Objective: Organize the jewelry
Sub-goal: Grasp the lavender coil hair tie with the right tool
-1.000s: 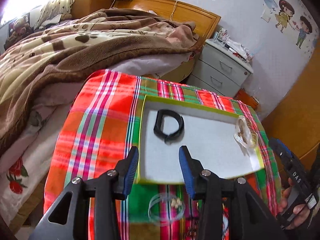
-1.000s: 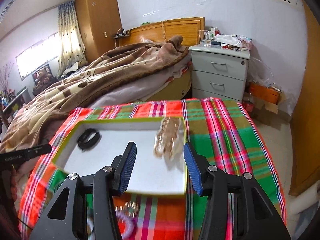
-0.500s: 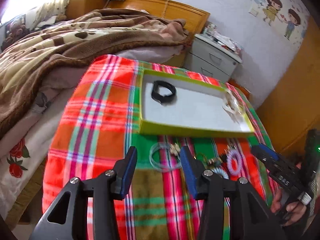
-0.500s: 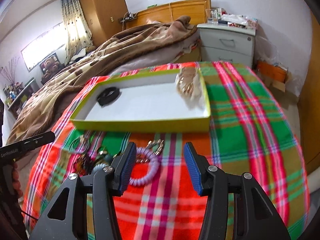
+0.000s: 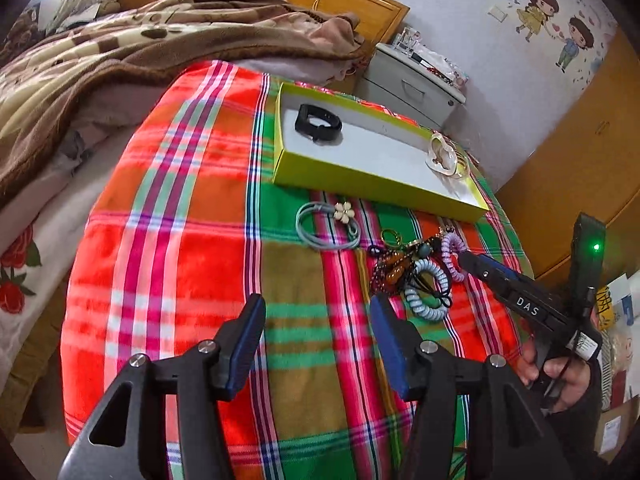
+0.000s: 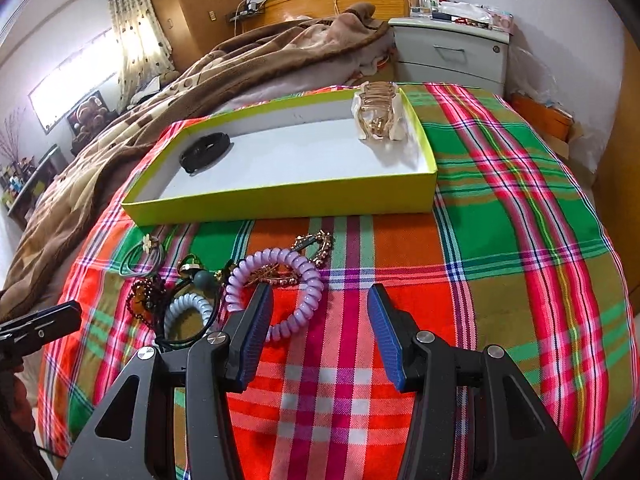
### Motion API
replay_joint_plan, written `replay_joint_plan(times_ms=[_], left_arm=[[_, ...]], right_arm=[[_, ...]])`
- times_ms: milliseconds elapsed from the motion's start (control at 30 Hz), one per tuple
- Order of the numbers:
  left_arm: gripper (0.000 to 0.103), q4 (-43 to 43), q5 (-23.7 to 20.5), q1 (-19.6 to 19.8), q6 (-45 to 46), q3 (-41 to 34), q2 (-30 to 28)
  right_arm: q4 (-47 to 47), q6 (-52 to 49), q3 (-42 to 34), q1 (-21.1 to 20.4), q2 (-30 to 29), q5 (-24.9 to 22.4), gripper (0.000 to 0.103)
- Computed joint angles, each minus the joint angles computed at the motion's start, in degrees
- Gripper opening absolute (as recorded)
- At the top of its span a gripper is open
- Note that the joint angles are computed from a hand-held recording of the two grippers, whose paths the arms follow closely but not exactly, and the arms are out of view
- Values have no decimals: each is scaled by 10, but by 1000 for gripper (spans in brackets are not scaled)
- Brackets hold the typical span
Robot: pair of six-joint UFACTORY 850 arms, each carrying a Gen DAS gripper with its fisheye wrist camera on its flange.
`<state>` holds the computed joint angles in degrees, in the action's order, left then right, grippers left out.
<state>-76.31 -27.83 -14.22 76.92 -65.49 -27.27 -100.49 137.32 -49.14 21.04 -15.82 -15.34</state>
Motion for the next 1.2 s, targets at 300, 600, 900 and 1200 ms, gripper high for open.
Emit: replay_joint_plan(times_ms=[300, 600, 900, 1200], left_arm=[[56, 35, -9, 0, -50, -3, -9], [55, 33, -4, -5, -47, -5, -8], [55, 33, 1, -22, -33, -18, -11], [55, 59, 13, -52, -39, -45, -30]], right_arm=[[61, -72, -11, 10, -10, -15, 21], [25, -24, 2, 6, 1, -14, 10], [-106, 126, 37, 2, 40, -32, 10], [-138, 179, 70, 1, 74, -47, 10]])
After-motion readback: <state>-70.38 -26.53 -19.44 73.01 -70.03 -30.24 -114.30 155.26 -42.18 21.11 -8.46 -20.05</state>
